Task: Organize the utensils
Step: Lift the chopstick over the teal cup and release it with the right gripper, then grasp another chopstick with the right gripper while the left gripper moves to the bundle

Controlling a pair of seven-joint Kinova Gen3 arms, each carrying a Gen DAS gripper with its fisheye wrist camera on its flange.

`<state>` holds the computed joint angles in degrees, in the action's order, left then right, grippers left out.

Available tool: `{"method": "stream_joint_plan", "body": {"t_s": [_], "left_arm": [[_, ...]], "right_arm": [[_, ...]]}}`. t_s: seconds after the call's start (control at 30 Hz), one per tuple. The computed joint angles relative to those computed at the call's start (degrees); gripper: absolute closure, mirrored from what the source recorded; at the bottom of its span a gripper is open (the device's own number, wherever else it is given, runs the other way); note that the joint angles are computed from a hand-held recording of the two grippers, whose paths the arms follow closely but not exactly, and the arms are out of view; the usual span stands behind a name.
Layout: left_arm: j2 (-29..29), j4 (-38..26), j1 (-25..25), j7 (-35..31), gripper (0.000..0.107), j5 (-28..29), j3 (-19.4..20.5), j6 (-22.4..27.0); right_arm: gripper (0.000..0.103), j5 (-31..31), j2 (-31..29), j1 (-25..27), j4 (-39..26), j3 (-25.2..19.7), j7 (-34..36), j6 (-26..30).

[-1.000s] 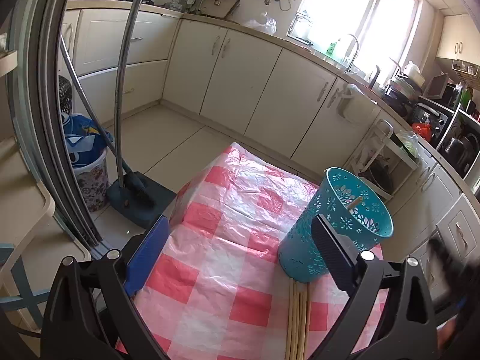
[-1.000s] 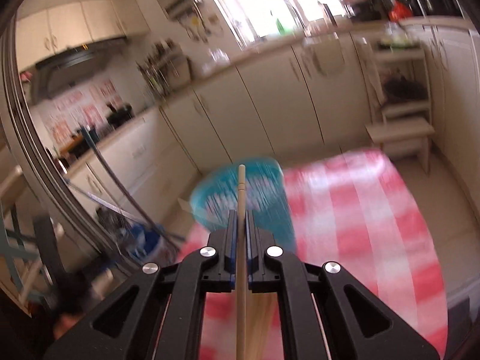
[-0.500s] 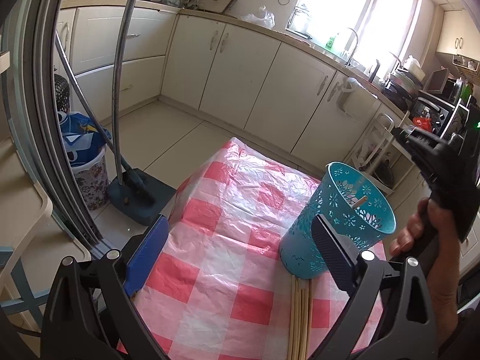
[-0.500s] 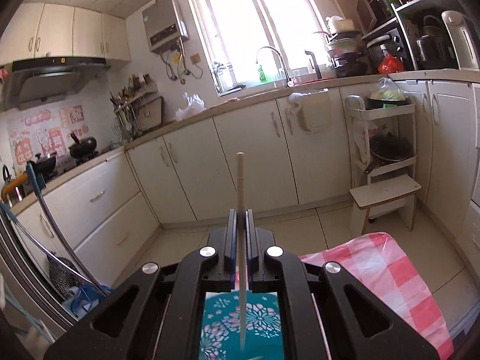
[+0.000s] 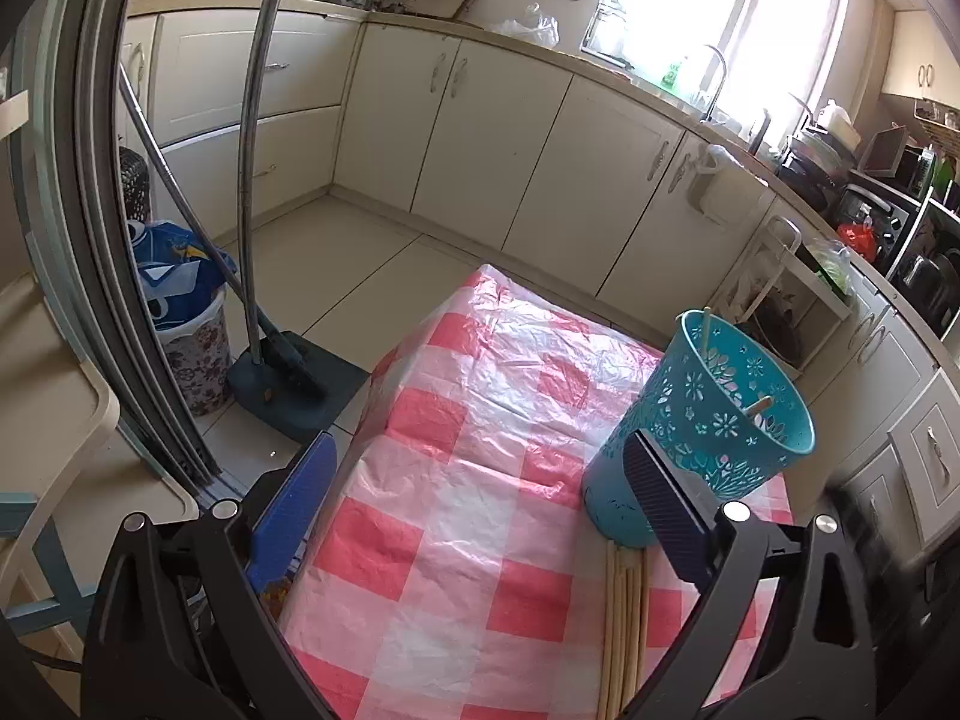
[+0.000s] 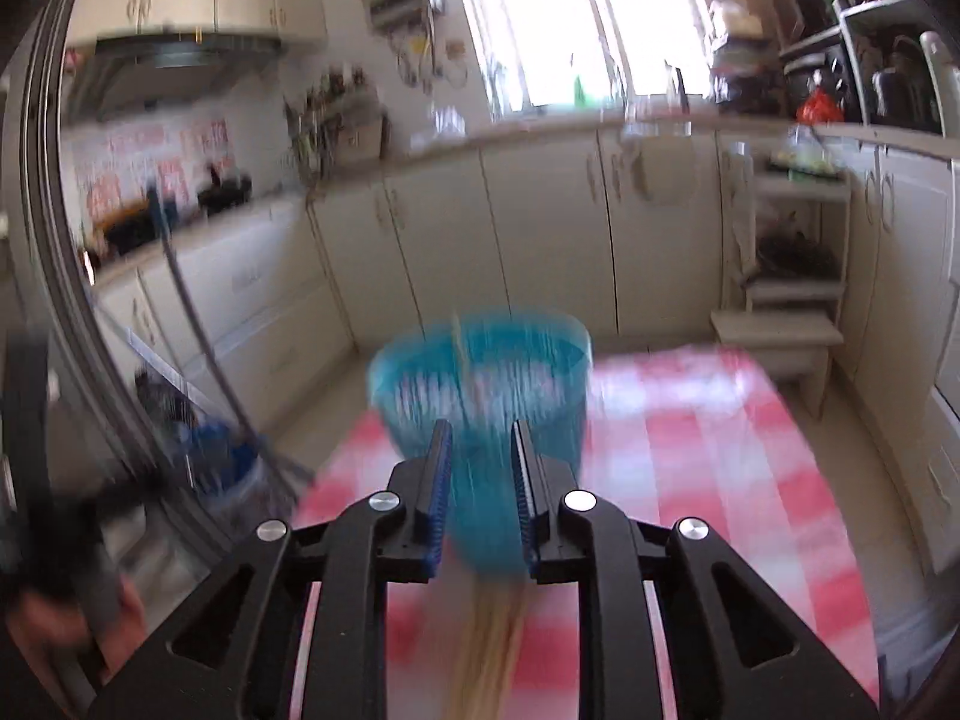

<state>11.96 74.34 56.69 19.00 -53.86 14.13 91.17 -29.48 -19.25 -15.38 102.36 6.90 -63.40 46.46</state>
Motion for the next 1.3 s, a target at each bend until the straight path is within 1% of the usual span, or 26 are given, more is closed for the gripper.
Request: {"method": "stream_joint_plan", "body": {"t_s": [0.07, 0.13, 0.2, 0.33, 0.4, 0.5, 0.57, 0.6, 0.63, 0.7, 0.8, 0.87, 0.97, 1.13, 1.3], "left_arm": [[0.0, 0.1, 0.0, -0.4, 0.015, 0.4, 0.1, 0.0], [0.3, 0.1, 0.0, -0.9, 0.015, 0.9, 0.2, 0.1], [0.6, 0.0, -0.1, -1.7, 0.015, 1.5, 0.1, 0.0], [1.5, -0.5, -0.3, -4.4, 0.015, 3.1, -0.2, -0.1], [1.7, -0.7, -0.6, -5.7, 0.015, 4.1, -0.5, -0.5], [2.0, -0.8, -1.0, -7.7, 0.015, 5.6, -0.8, -1.5], [2.4, -1.0, -1.5, -9.5, 0.015, 6.7, -1.0, -2.3], [2.8, -1.4, -1.8, -11.2, 0.015, 7.6, -1.0, -2.8], [3.1, -1.7, -2.3, -13.1, 0.014, 8.7, -1.0, -3.5], [4.2, -2.5, -3.2, -17.0, 0.014, 11.5, -1.1, -5.5], [6.6, -3.9, -3.7, -22.4, 0.014, 15.0, -1.5, -7.7], [8.3, -5.3, -3.3, -25.0, 0.014, 16.6, -2.3, -8.1], [10.2, -6.6, -2.8, -27.1, 0.015, 18.6, -3.8, -8.8], [12.3, -8.3, -2.0, -29.0, 0.015, 20.6, -6.1, -8.3], [13.2, -9.1, -1.6, -30.1, 0.015, 21.5, -7.1, -9.1]], "right_arm": [[0.086, 2.7, 0.1, 1.1, 2.2, -0.6, -0.5, 3.2], [0.088, 4.6, 1.6, 1.5, 3.5, -0.8, -1.5, 6.1], [0.088, 5.4, 2.6, 2.9, 5.0, -2.8, -2.1, 5.8], [0.089, 7.5, 4.8, 3.7, 6.6, -6.1, -5.1, 3.8], [0.089, 8.6, 6.0, 3.7, 6.4, -7.3, -6.8, 3.0], [0.089, 12.3, 7.4, 3.6, 5.4, -9.7, -9.7, 3.1], [0.091, 13.7, 7.7, 3.3, 4.6, -9.7, -9.7, 3.8], [0.095, 14.9, 7.6, 3.3, 4.3, -10.0, -10.1, 4.3], [0.096, 15.4, 7.7, 3.2, 3.9, -9.8, -9.8, 5.0], [0.097, 15.7, 7.8, 3.3, 2.7, -8.8, -8.2, 7.8], [0.097, 14.7, 7.9, 4.3, 1.5, -6.6, -5.6, 11.4], [0.097, 12.6, 7.5, 5.5, 1.3, -4.3, -3.4, 13.6], [0.097, 9.7, 7.0, 7.4, 1.8, -2.4, -1.3, 15.5], [0.097, 7.0, 6.9, 8.8, 2.0, -1.7, 2.0, 16.6], [0.097, 3.6, 7.7, 10.3, 1.9, -0.3, 5.2, 17.9]]}}
